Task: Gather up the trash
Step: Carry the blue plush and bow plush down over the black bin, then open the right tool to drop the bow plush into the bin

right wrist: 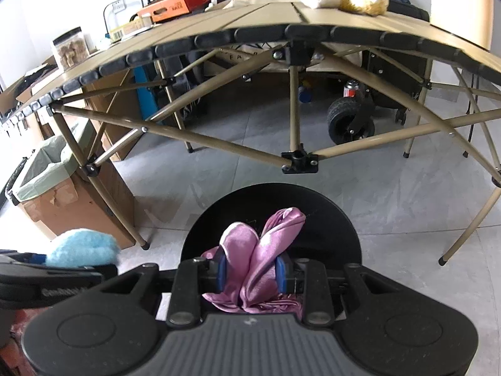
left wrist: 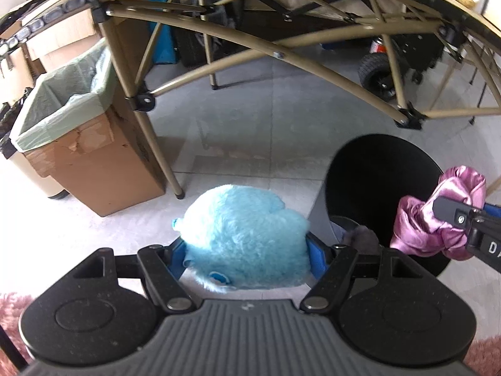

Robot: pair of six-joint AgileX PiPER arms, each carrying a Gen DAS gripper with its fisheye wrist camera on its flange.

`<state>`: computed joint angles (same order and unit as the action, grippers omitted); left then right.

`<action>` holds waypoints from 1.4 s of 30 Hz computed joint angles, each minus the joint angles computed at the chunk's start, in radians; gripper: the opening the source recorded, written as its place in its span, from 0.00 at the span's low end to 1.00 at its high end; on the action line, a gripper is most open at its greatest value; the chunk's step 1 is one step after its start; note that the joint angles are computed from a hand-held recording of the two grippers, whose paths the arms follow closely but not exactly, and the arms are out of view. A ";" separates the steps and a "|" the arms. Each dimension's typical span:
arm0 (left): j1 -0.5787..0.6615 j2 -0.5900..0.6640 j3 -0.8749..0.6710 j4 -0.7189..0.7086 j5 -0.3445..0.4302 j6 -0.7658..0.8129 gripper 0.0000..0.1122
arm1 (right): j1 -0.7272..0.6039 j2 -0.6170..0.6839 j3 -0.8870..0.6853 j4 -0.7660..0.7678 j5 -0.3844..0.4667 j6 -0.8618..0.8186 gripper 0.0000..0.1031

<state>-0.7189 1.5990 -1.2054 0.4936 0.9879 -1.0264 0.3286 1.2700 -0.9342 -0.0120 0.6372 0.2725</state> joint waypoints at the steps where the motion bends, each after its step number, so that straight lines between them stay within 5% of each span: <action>1: 0.002 0.001 0.000 0.001 0.002 -0.001 0.65 | 0.007 0.015 -0.006 -0.008 -0.002 0.013 0.28; 18: 0.014 0.022 -0.015 -0.027 -0.002 0.029 0.65 | 0.005 0.137 0.002 -0.075 -0.034 0.092 0.30; 26: 0.009 0.020 -0.010 -0.028 -0.006 0.029 0.65 | -0.034 0.157 -0.010 -0.011 -0.011 0.067 0.66; 28: 0.007 0.020 -0.009 -0.028 -0.006 0.029 0.65 | -0.037 0.159 -0.012 -0.018 -0.009 0.071 0.98; 42: 0.010 0.022 -0.012 -0.037 -0.005 0.041 0.65 | -0.033 0.157 -0.009 -0.067 0.003 0.119 1.00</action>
<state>-0.7091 1.6209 -1.2175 0.4570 0.9828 -0.9849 0.2961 1.4270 -0.9429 -0.0791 0.6397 0.3918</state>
